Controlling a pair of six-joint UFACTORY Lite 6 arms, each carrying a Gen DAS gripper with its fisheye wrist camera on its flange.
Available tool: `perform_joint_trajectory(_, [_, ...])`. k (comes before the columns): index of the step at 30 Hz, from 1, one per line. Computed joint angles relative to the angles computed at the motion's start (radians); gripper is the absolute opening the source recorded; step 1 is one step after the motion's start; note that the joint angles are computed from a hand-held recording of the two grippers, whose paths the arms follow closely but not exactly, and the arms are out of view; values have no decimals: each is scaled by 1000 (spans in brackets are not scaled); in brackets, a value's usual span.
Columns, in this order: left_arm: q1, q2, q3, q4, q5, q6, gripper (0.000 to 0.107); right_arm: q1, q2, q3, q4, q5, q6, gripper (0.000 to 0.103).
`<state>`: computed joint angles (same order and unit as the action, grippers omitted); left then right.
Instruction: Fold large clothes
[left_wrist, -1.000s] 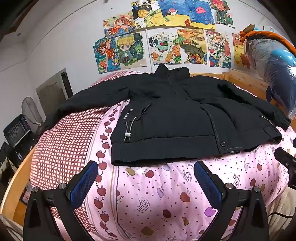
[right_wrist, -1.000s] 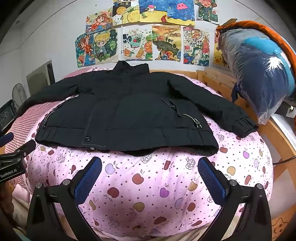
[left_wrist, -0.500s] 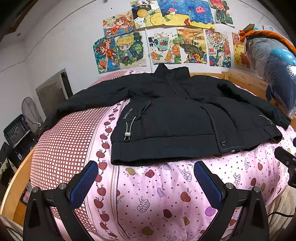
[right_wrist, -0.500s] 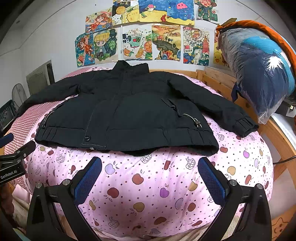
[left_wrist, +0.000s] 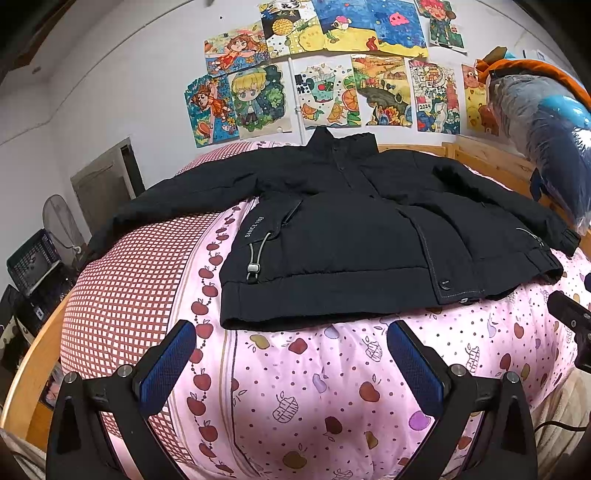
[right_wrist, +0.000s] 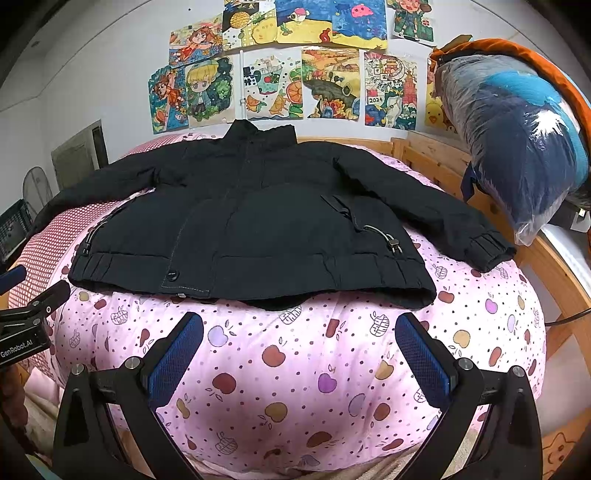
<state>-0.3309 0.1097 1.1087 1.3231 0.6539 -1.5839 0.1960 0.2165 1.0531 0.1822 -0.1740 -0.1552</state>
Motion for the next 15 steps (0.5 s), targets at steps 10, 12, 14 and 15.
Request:
perform_joint_trajectory(10, [-1,0,0,-2,1,2,103,-1,4,-4,-9,-7,10,102])
perform_joint_trajectory(12, [-2,0,1,-1,3,2,103,-1,1,-6,-12,-6,12,102])
perform_joint_trajectory(14, [-3,-1,1,-6,5,6,103,-1,6,-4,-10,-8,10,102])
perform_joint_trajectory(15, [-3,0,1,-3,4,4,103,0,-1,-7,-12,-5,13,102])
